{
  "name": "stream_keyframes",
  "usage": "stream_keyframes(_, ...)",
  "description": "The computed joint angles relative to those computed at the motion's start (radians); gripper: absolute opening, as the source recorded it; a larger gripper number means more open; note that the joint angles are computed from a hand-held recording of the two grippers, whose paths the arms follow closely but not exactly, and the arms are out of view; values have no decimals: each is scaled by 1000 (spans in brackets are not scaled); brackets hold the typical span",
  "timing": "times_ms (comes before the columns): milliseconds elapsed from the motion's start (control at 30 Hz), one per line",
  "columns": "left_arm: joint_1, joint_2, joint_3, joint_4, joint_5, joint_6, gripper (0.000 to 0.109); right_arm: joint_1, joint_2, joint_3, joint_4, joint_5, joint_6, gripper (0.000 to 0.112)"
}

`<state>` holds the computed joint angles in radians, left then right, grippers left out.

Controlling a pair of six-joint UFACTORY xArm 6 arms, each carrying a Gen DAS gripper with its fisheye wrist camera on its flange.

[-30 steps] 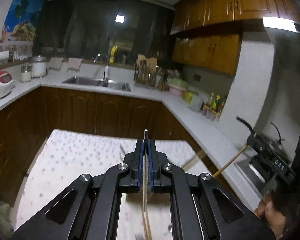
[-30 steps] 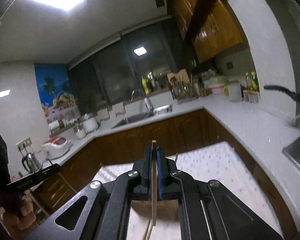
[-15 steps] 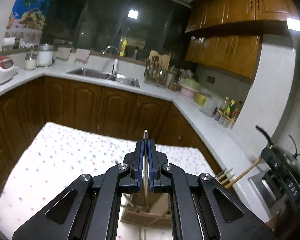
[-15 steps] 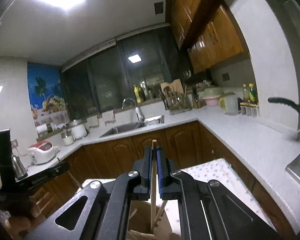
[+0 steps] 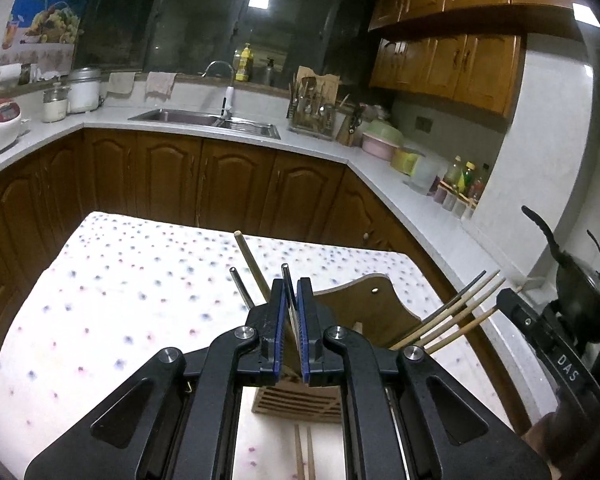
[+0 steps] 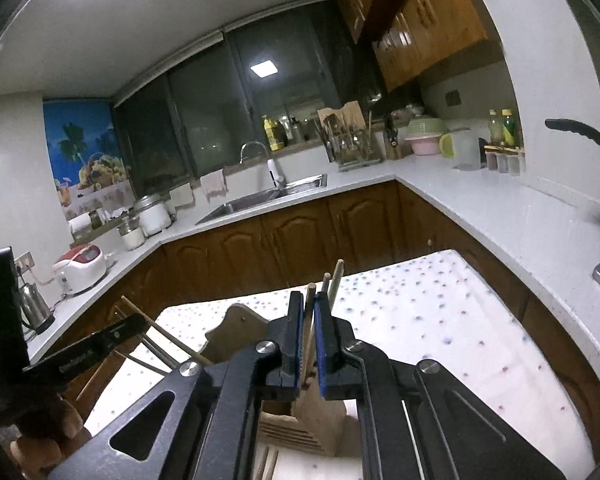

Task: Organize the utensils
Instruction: 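Open both tools and move them back over the fork and spoon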

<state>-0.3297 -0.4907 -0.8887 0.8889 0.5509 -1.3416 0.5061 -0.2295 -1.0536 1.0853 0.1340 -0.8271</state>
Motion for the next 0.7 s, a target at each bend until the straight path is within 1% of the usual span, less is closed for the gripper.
stream_keyframes(200, 4, 3, -1, -16, -2, 19, 5, -17, 4, -6, -36, 26, 43, 6)
stream_keyframes(267, 18, 0, 7, -46, -31, 44, 6, -22, 6, -9, -46, 40, 61, 8)
stream_keyframes(300, 20, 0, 7, -62, -35, 59, 6, -21, 2, -7, -46, 45, 68, 10)
stream_keyframes(367, 23, -14, 14, -87, -50, 79, 12, -23, -5, -5, -21, 46, 53, 12)
stream_keyframes(400, 22, -25, 19, -86, -53, 76, 24, -25, -15, -3, -5, 51, 42, 17)
stream_keyframes(433, 19, -37, 23, -80, -53, 69, 41, -28, -19, -4, 17, 56, 24, 22)
stream_keyframes(467, 19, -55, 32, -64, -66, 49, 49, -31, -34, -3, 61, 63, -12, 39)
stream_keyframes(500, 14, -66, 36, -39, -72, 26, 53, -33, -42, -2, 94, 61, -41, 55)
stream_keyframes(567, -3, -96, 42, -11, -55, 9, 54, -30, -62, 5, 122, 47, -64, 64)
stream_keyframes(633, -22, -133, 55, -2, -35, -2, 61, -35, -90, 17, 170, 44, -90, 75)
stream_keyframes(667, -31, -152, 65, 5, -21, -10, 63, -41, -105, 23, 201, 51, -108, 85)
stream_keyframes(700, -45, -175, 76, 15, 3, -24, 69, -45, -113, 26, 231, 56, -128, 91)
